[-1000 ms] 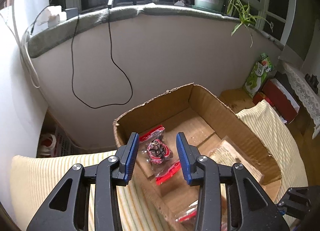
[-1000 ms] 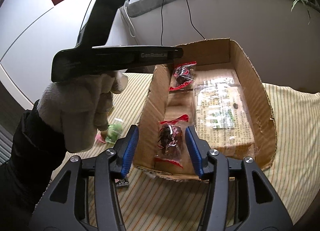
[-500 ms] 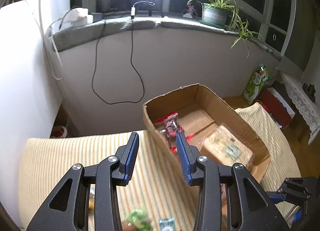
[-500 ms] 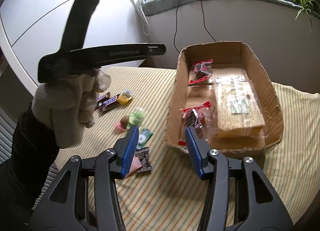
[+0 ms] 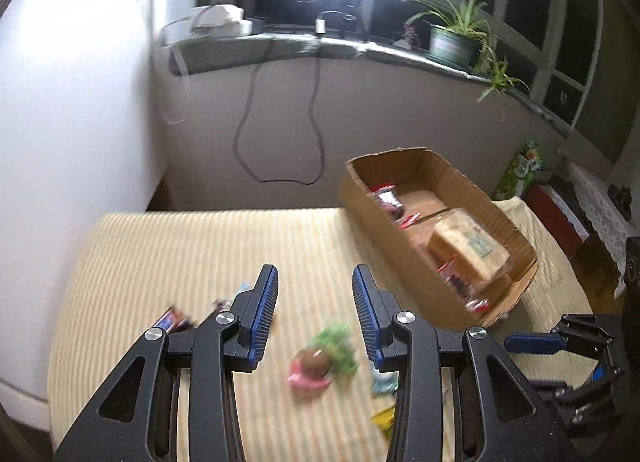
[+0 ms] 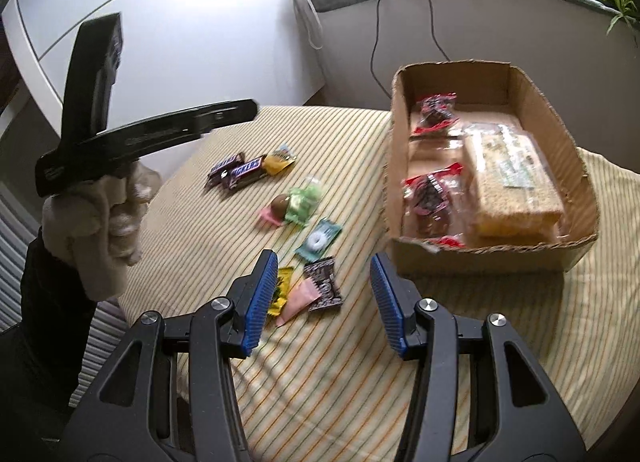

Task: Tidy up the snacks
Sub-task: 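Move the left tool to a Snickers bar while the right tool grasps the yellow packet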

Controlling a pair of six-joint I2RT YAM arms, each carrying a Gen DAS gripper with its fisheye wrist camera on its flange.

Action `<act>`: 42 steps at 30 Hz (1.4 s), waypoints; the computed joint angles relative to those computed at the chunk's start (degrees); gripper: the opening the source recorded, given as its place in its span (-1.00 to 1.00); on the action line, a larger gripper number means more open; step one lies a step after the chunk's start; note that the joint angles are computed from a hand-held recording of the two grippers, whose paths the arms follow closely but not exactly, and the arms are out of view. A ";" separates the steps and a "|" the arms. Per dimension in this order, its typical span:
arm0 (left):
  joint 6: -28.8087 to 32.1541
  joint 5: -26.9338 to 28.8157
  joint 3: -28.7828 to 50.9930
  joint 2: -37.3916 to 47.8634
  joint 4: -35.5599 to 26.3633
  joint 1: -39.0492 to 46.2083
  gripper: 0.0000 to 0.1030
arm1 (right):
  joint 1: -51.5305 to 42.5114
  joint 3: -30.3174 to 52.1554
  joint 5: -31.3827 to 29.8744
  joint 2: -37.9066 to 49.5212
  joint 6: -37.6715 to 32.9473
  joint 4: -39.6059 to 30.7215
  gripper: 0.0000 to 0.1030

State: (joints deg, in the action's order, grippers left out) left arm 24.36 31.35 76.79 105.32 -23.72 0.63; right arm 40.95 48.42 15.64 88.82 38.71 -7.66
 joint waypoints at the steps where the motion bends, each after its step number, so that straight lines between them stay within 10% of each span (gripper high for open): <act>1: 0.33 0.45 -0.51 -0.25 -0.09 1.19 -0.28 | 0.41 0.35 0.06 0.49 0.14 0.05 -0.02; 16: 6.51 2.35 -0.63 5.27 -2.00 15.33 -0.28 | 4.32 9.17 -1.99 12.69 -1.69 -0.61 -0.02; 42: 11.68 -5.57 13.19 19.94 -2.58 11.01 -0.28 | 4.43 19.33 -0.45 24.79 -3.17 -4.85 -0.16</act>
State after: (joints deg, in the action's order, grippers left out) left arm 36.05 25.78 89.97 125.26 -26.31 11.63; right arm 45.37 67.75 15.19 113.61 35.54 -12.51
